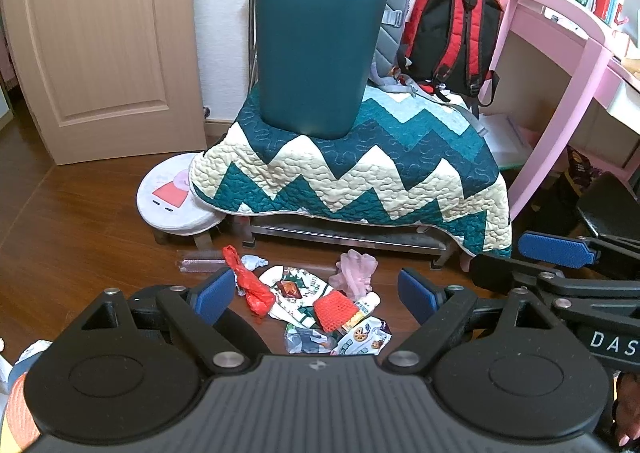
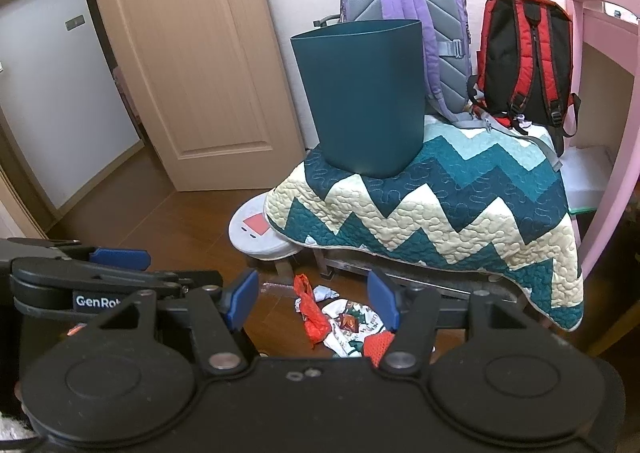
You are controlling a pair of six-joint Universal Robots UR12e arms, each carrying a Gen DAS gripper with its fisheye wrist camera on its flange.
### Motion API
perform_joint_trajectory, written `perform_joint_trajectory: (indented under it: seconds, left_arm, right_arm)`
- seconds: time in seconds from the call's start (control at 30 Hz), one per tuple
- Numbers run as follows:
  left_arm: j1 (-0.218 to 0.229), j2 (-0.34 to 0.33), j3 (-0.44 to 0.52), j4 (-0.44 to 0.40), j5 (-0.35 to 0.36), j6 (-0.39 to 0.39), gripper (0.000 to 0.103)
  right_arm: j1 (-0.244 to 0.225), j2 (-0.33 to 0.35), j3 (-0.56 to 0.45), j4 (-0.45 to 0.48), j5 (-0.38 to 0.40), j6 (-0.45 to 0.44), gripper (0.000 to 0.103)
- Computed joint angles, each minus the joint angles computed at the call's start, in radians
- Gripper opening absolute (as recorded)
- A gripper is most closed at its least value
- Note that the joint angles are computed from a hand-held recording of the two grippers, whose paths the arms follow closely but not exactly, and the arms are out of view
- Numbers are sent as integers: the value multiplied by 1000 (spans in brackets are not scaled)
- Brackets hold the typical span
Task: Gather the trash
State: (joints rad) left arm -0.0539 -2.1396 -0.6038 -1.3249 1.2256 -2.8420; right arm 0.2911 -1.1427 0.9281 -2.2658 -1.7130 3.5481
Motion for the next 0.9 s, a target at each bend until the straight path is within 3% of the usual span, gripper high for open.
perform_joint_trajectory:
  seconds: [0.6, 0.9]
  left_arm:
    - [-6, -24, 29, -29, 3, 16, 89]
    - [-20, -116, 169, -129, 21, 33, 89]
  right_arm:
    - [-6, 10, -14, 19, 4, 5, 61]
    - [-38, 38, -37, 52, 48, 12, 61]
